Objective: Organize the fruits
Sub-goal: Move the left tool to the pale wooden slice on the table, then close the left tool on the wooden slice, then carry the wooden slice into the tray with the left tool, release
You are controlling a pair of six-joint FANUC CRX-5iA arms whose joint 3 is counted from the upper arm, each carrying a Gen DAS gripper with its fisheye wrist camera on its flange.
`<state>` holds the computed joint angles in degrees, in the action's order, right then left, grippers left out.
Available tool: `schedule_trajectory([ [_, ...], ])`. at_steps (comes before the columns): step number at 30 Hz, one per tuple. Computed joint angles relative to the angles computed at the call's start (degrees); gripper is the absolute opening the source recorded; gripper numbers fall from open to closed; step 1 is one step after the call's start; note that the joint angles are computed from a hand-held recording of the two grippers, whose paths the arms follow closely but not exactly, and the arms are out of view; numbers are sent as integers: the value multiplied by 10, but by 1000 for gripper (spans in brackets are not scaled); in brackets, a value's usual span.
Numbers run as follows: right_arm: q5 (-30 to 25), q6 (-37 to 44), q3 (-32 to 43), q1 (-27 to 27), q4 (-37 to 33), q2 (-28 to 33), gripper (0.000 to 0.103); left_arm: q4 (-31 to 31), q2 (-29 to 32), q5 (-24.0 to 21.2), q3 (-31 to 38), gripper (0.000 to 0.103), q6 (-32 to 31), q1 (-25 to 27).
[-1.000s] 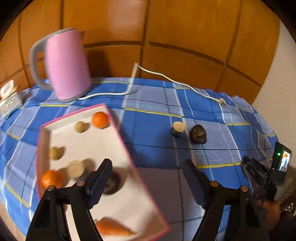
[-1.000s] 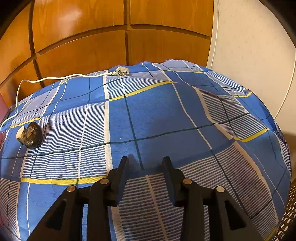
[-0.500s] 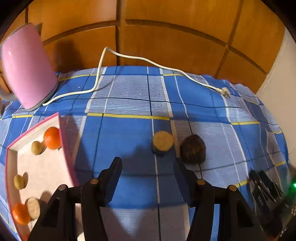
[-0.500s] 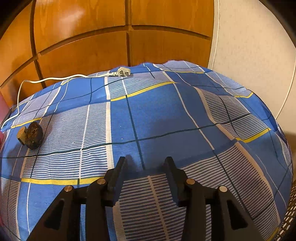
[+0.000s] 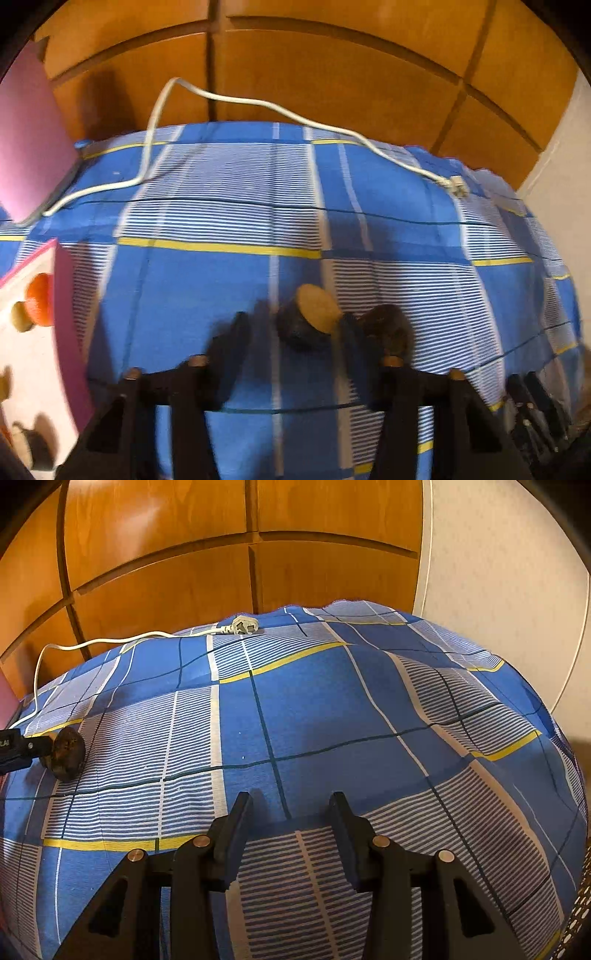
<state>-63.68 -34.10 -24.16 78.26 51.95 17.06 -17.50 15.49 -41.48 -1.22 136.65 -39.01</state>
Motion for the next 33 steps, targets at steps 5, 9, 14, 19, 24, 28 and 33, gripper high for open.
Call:
schedule_trajectory([
  [5, 0, 0, -1, 0, 1, 0, 44, 13, -6, 30, -16, 36, -5, 5],
  [9, -1, 0, -1, 1, 1, 0, 45, 35, -23, 49, -43, 36, -7, 13],
  [14, -1, 1, 0, 1, 0, 0, 45, 24, -53, 52, -66, 36, 12, 5],
  [19, -2, 1, 0, 1, 0, 1, 45, 2, -101, 57, -98, 36, 47, -5],
  [24, -2, 1, 1, 1, 0, 1, 45, -50, -160, 38, -126, 36, 112, -21],
  [28, -3, 2, 1, 1, -1, 1, 45, -90, -216, 11, -155, 36, 164, -23],
  [33, -3, 4, 2, 1, -2, 2, 45, -152, -268, -57, -177, 36, 218, -18],
])
